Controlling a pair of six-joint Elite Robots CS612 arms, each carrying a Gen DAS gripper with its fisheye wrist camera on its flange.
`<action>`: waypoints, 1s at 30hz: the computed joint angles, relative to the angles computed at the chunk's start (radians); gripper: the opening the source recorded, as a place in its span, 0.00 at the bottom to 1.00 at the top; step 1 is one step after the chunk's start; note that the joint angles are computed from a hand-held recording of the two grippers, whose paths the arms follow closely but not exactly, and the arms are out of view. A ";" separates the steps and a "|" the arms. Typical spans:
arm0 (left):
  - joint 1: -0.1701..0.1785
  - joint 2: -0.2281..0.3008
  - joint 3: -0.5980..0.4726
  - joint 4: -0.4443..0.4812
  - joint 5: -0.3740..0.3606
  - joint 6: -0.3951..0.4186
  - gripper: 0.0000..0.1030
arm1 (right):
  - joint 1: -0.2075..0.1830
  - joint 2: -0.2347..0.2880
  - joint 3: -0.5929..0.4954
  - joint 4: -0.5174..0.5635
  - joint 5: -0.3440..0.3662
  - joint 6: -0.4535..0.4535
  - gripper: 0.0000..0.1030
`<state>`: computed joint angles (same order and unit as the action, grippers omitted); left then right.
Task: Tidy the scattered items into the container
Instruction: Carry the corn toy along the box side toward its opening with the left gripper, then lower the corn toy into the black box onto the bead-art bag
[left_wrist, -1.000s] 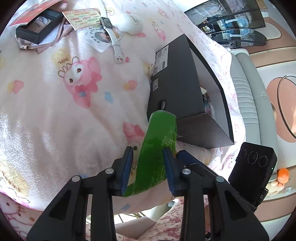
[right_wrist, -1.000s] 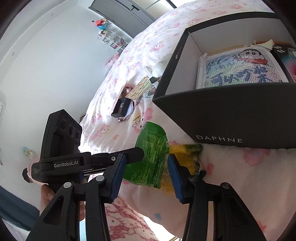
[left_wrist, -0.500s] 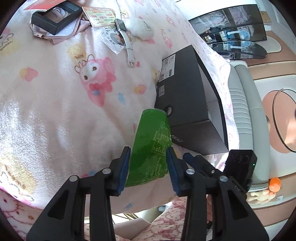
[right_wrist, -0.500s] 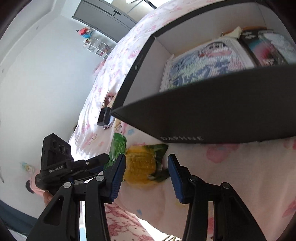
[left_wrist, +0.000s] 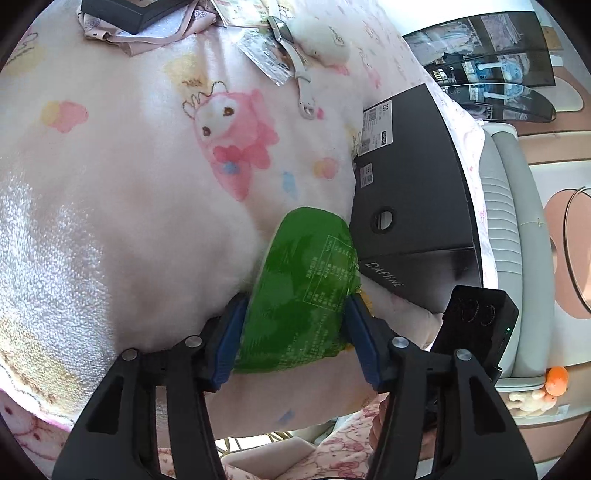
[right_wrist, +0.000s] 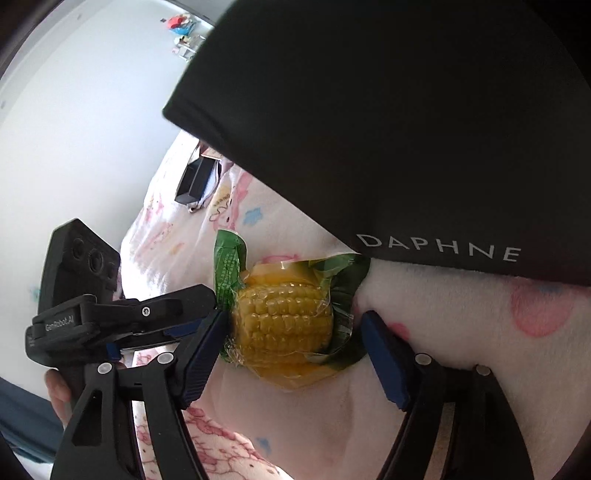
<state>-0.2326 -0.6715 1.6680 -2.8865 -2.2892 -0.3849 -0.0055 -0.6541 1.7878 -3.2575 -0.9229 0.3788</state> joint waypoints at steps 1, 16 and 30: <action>0.000 -0.002 0.001 -0.001 -0.008 0.012 0.52 | -0.004 0.000 0.003 -0.018 0.013 0.009 0.67; 0.002 -0.063 0.058 -0.088 -0.195 0.050 0.47 | -0.031 -0.064 0.066 -0.206 -0.003 0.166 0.61; -0.041 -0.066 -0.031 -0.140 -0.316 0.044 0.43 | -0.051 -0.146 0.107 -0.352 -0.142 0.164 0.60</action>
<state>-0.2733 -0.7378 1.6373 -3.0264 -2.6057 -0.3410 -0.0566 -0.7998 1.8952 -3.6091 -1.0646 0.5431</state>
